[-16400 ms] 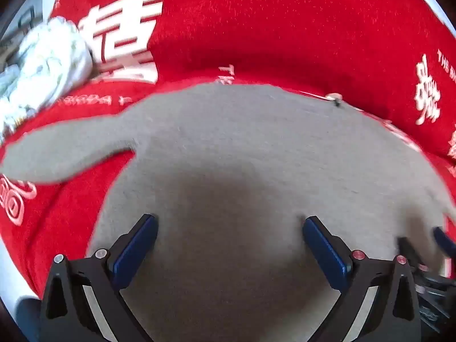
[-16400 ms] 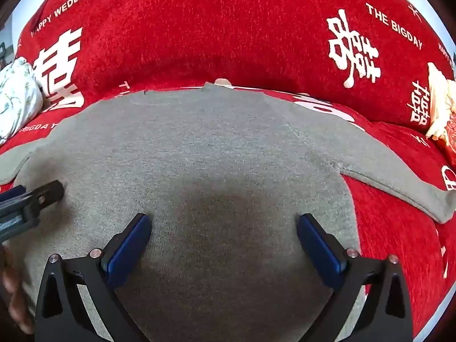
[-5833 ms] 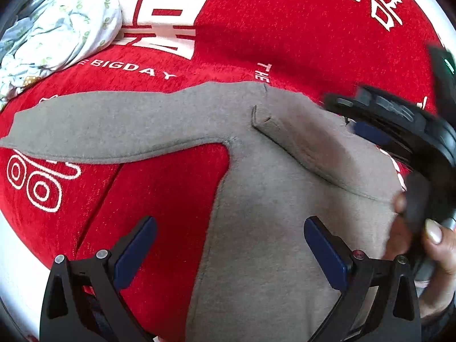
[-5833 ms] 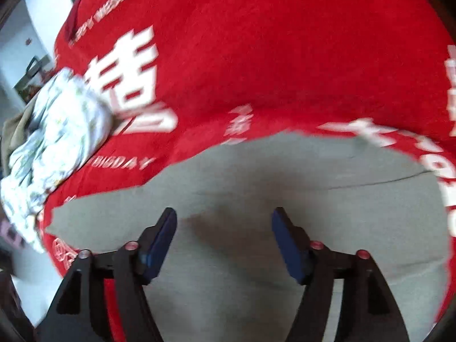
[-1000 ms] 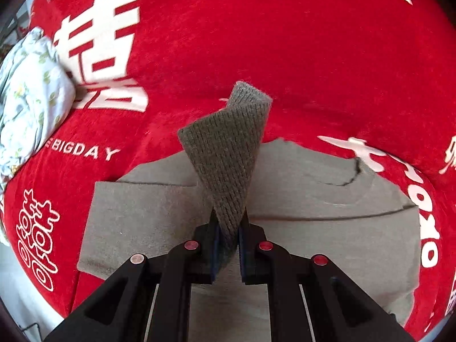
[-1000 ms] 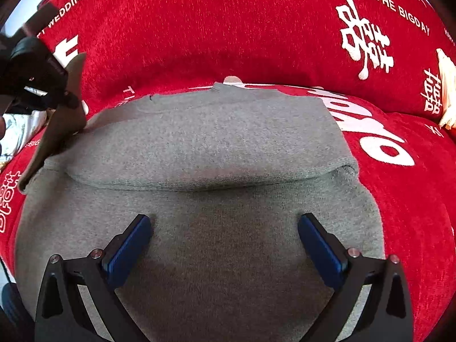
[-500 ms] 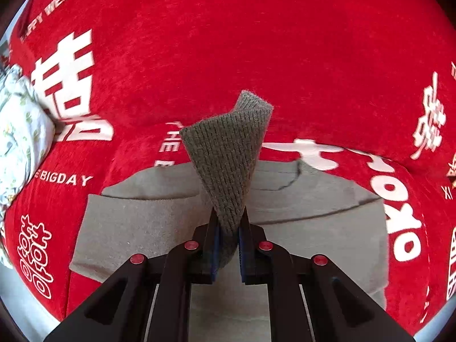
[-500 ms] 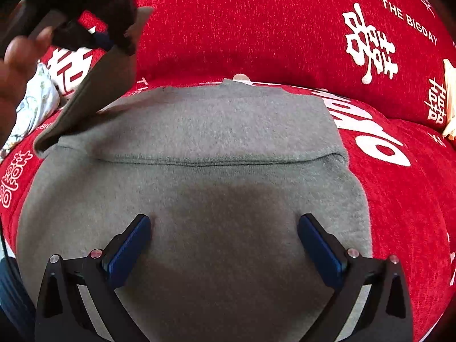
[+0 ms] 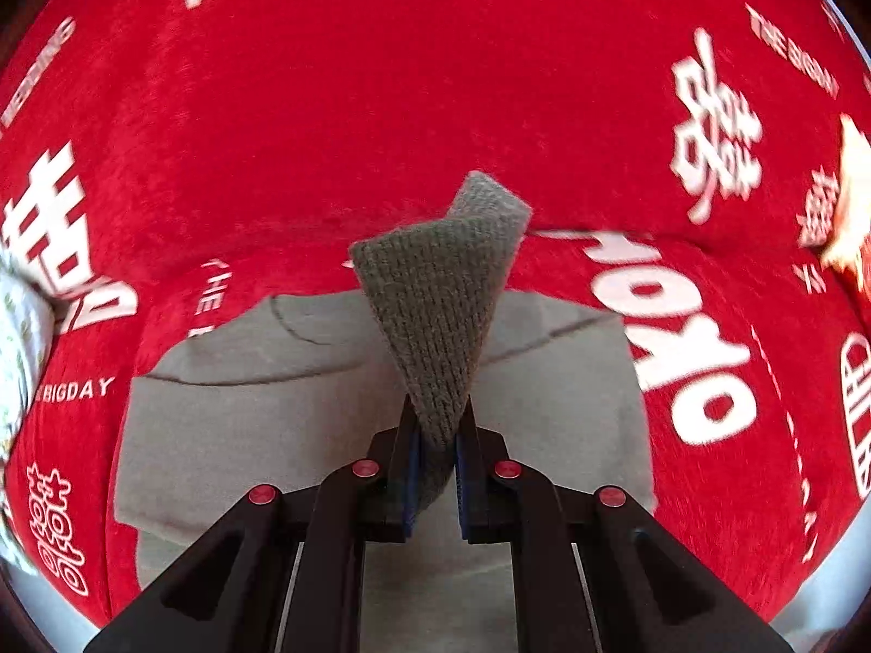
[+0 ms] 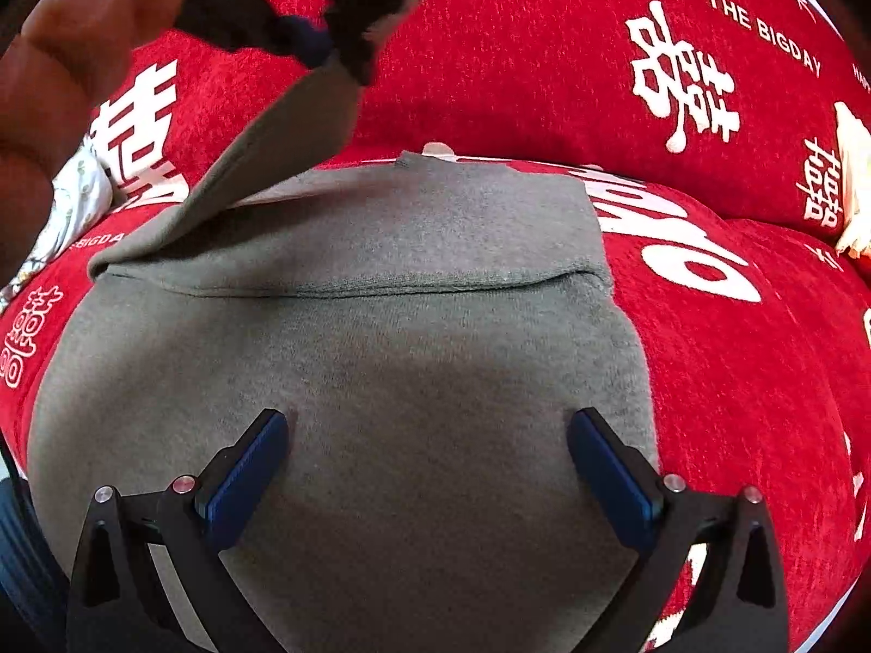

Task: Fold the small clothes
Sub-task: 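Lift the sleeve with the left tool and carry it across the body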

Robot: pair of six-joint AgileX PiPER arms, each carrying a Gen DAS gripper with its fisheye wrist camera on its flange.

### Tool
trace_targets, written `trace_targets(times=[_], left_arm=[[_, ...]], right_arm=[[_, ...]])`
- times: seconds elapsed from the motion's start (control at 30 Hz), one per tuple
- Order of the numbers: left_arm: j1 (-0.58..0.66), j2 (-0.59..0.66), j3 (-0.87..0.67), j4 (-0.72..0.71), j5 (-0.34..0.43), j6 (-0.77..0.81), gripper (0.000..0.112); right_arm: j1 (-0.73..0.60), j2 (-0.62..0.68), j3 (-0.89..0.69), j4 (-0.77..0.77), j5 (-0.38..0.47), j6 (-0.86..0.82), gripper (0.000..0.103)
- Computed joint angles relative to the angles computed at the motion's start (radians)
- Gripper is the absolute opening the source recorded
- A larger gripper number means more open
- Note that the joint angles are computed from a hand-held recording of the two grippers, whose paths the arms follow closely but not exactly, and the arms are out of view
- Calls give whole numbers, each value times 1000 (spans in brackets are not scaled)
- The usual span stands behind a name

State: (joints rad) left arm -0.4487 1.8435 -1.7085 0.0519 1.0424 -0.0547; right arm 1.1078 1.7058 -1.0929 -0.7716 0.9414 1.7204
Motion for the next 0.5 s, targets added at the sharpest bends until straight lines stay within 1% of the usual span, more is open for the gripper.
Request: trace_targets(times=[0.07, 0.13, 0.23, 0.33, 0.5], left_arm=[[-22, 12, 7, 1, 3, 1, 12], [-28, 37, -11, -16, 25, 13, 12], [-31, 42, 8, -29, 15, 27, 12], [-36, 56, 14, -50, 21, 50, 12], [-45, 49, 60, -112, -8, 128, 12]], right_arm=[[5, 5, -2, -5, 6, -1, 103], [10, -3, 17, -16, -6, 26, 103], [14, -32, 51, -43, -24, 64, 103], [20, -23, 42, -36, -9, 39, 103], [39, -11, 33, -41, 15, 41, 103]])
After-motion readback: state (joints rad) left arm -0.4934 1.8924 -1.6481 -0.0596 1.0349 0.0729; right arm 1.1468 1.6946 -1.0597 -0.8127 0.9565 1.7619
